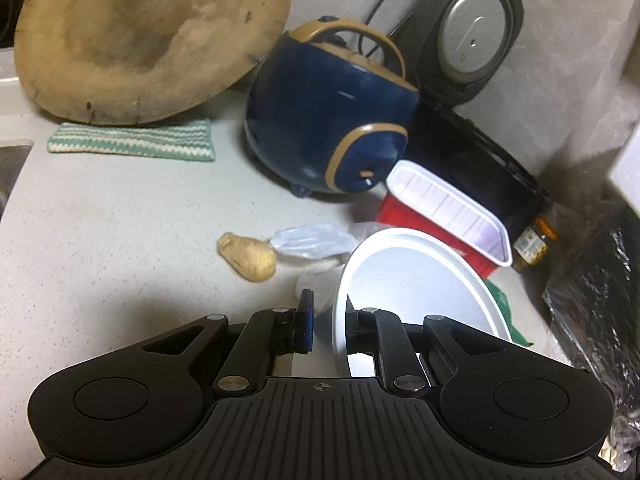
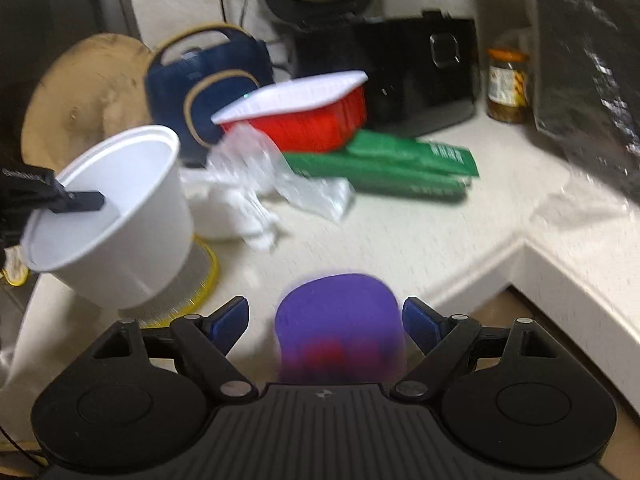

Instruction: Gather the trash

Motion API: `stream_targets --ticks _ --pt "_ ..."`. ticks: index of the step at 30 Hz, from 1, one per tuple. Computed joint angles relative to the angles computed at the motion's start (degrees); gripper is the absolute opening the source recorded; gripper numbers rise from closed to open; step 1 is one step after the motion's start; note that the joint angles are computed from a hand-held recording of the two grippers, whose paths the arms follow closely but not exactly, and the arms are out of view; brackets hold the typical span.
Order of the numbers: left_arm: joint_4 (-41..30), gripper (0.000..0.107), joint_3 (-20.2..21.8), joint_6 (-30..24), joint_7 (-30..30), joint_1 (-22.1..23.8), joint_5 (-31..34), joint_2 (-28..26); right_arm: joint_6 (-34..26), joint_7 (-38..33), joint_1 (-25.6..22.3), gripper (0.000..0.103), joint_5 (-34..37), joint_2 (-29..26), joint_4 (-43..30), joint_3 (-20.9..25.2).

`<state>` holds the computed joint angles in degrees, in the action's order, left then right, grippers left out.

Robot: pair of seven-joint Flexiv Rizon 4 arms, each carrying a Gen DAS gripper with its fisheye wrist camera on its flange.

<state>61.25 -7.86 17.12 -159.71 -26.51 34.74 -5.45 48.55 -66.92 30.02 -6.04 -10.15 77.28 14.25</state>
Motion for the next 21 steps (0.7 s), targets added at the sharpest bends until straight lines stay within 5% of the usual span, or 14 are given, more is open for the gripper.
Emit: stream_targets --ticks 8,11,17,21 --pt "0.5 0.015 -0.1 -0.2 -1.1 0.2 -0.7 0.6 -3.2 -4.9 1.5 0.092 -6.5 0.5 1.7 -0.1" --pt "0.6 0.015 -0.9 1.9 1.3 -0.3 1.7 0.8 -3.9 -6.1 -0.6 0.093 -1.9 3.8 4.0 0.3" --pt "-0.1 0.015 -0.2 2.7 2.9 0.0 -3.0 -1.4 -7.7 2.3 -3.7 0.099 0.9 6.6 6.0 -1.1" --pt "0.8 0.015 0.4 3.3 3.1 -0.6 -3.3 -1.1 -6.5 4.9 -4.2 0.102 -4.2 7.3 7.8 -1.3"
